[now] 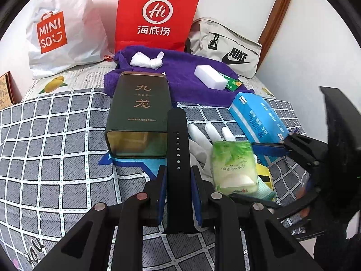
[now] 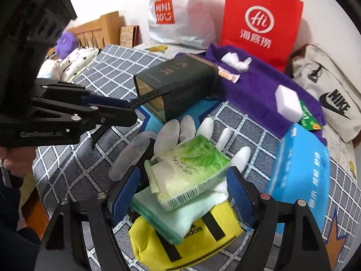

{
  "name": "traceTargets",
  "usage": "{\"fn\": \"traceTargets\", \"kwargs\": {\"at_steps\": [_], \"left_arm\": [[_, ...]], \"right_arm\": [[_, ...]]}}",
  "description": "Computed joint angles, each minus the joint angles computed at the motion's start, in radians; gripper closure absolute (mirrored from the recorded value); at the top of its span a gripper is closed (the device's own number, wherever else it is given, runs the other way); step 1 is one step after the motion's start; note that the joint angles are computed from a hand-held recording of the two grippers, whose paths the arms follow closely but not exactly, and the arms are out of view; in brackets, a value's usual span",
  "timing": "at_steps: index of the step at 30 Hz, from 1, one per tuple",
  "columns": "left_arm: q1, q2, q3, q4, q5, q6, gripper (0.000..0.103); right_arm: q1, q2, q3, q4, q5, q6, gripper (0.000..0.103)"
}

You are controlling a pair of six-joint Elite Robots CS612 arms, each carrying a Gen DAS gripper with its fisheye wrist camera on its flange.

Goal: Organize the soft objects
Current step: 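Grasp the green tissue pack with the right tool while the left tool holds the strap, then carry the green tissue pack with the right tool and the strap with the left tool toward the towel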

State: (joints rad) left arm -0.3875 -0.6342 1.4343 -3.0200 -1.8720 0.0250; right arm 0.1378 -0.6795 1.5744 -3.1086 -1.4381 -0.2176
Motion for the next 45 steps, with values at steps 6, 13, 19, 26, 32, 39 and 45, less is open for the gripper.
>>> {"fn": "traceTargets", "kwargs": {"at_steps": [6, 13, 19, 26, 32, 39, 45], "left_arm": [[0.000, 0.001, -0.005, 0.013, 0.000, 0.009, 0.083], [0.000, -0.007, 0.000, 0.008, 0.002, 0.007, 0.083], [-0.006, -0.015, 0.010, 0.003, 0.009, 0.009, 0.083], [-0.008, -0.021, 0.022, 0.005, 0.005, 0.002, 0.083], [-0.003, -0.026, 0.029, 0.000, 0.019, -0.008, 0.083], [0.003, -0.025, 0.026, -0.007, 0.010, -0.028, 0.083], [-0.002, -0.035, 0.020, -0.014, 0.014, -0.028, 0.083]], "right_arm": [[0.003, 0.030, -0.040, 0.033, -0.009, -0.004, 0.024], [-0.017, 0.017, -0.014, 0.004, 0.050, 0.049, 0.047], [-0.024, 0.004, 0.005, 0.014, 0.079, 0.073, 0.051], [0.003, 0.025, -0.019, -0.001, 0.014, 0.116, 0.027], [0.020, 0.050, -0.058, 0.023, -0.075, 0.167, 0.041], [0.004, 0.012, -0.001, -0.052, -0.045, 0.164, 0.041], [-0.017, -0.032, 0.054, -0.106, -0.007, 0.179, 0.041]]}}
